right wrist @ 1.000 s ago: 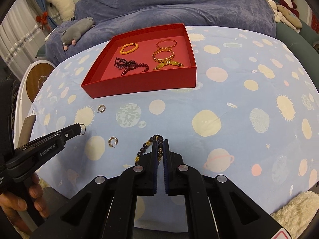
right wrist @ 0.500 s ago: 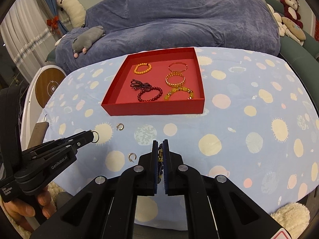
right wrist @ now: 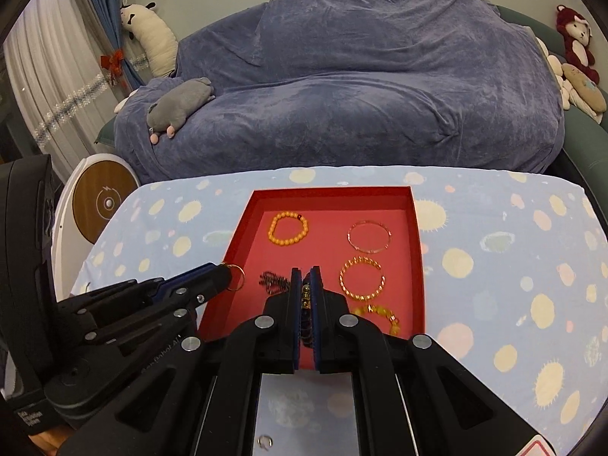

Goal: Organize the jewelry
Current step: 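Carry the ring and black bracelet into the red box and release both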

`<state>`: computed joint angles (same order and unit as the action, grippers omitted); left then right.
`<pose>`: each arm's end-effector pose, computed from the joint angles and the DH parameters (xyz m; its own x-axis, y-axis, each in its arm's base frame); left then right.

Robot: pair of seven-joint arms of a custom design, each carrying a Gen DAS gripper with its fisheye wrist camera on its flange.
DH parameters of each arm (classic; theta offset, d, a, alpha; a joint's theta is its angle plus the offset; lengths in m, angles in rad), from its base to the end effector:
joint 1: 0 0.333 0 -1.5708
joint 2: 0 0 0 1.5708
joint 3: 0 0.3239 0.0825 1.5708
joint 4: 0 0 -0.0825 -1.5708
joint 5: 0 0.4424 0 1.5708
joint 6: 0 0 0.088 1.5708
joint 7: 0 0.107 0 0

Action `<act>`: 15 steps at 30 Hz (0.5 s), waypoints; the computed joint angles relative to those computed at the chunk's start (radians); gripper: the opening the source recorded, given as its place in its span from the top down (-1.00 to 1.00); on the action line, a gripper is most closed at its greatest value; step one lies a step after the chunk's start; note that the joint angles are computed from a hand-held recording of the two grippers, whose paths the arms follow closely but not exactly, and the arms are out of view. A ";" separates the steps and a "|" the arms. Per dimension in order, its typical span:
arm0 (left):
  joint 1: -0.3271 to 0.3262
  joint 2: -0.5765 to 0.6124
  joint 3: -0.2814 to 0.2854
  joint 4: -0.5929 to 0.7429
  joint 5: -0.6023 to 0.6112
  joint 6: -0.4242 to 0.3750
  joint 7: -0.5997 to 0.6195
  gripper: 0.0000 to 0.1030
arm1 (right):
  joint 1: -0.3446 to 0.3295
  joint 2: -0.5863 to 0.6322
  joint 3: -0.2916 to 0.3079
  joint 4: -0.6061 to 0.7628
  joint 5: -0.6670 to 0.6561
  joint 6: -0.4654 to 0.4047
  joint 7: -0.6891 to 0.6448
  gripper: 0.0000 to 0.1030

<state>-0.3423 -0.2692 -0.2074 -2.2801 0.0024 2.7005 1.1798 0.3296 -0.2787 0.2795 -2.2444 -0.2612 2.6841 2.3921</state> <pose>0.4792 -0.3011 0.5234 -0.2316 -0.9545 0.1878 -0.7929 0.0733 -0.6050 0.4562 0.3405 0.5423 0.0831 -0.9696 -0.2303 -0.7654 0.0859 -0.6377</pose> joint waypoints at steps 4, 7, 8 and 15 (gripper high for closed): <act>0.021 0.125 0.006 0.099 -0.001 -0.002 0.019 0.84 | 0.009 0.134 -0.044 0.096 0.050 0.045 -0.054 0.97; 0.044 0.204 0.003 0.159 -0.008 -0.007 0.031 0.84 | 0.023 0.221 -0.073 0.162 0.042 0.045 -0.067 0.97; 0.052 0.225 0.000 0.175 -0.010 -0.013 0.034 0.84 | 0.028 0.243 -0.083 0.178 0.025 0.041 -0.058 0.97; 0.088 0.314 -0.020 0.229 0.035 -0.034 0.022 0.83 | 0.061 0.276 -0.138 0.168 0.010 0.028 -0.043 0.97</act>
<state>-0.2540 0.0447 -0.2270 -2.0507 0.0377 2.6665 1.2017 0.3905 -0.0031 0.1411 -2.0765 -0.2514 2.7119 2.3492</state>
